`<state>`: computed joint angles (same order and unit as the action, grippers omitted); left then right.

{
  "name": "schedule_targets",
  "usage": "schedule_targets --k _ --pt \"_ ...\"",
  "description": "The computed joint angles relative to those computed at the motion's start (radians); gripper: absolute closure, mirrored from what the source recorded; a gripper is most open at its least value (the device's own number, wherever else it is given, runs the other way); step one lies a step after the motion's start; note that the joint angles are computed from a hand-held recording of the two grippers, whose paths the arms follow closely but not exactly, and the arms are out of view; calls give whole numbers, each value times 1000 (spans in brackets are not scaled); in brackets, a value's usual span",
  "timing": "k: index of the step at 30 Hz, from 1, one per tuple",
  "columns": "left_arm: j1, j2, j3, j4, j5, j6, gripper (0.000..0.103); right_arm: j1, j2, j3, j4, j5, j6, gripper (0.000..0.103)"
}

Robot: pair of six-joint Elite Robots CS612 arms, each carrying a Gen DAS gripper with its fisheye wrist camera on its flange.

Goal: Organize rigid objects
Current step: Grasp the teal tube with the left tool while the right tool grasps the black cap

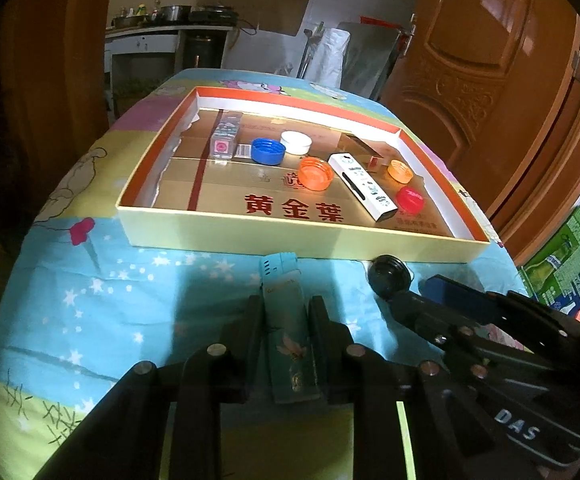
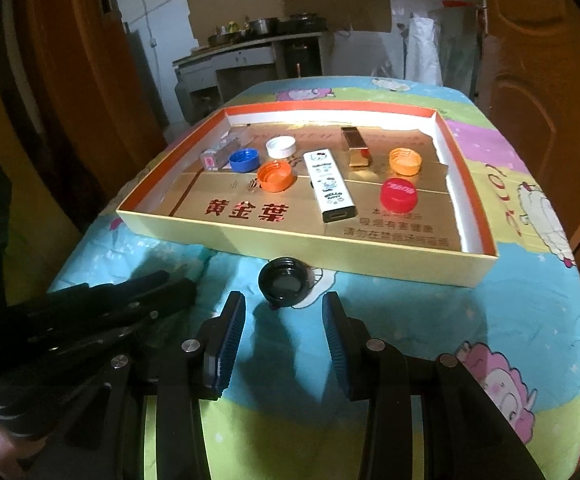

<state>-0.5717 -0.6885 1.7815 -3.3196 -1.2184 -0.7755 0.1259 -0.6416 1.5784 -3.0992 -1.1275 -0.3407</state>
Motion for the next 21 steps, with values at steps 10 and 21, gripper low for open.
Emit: schedule_targets --k 10,21 --pt "1 -10 19 2 20 -9 79 20 22 -44 43 -24 -22 62" --pt "0 -11 24 -3 27 -12 79 33 29 -57 47 -67 -35 73"
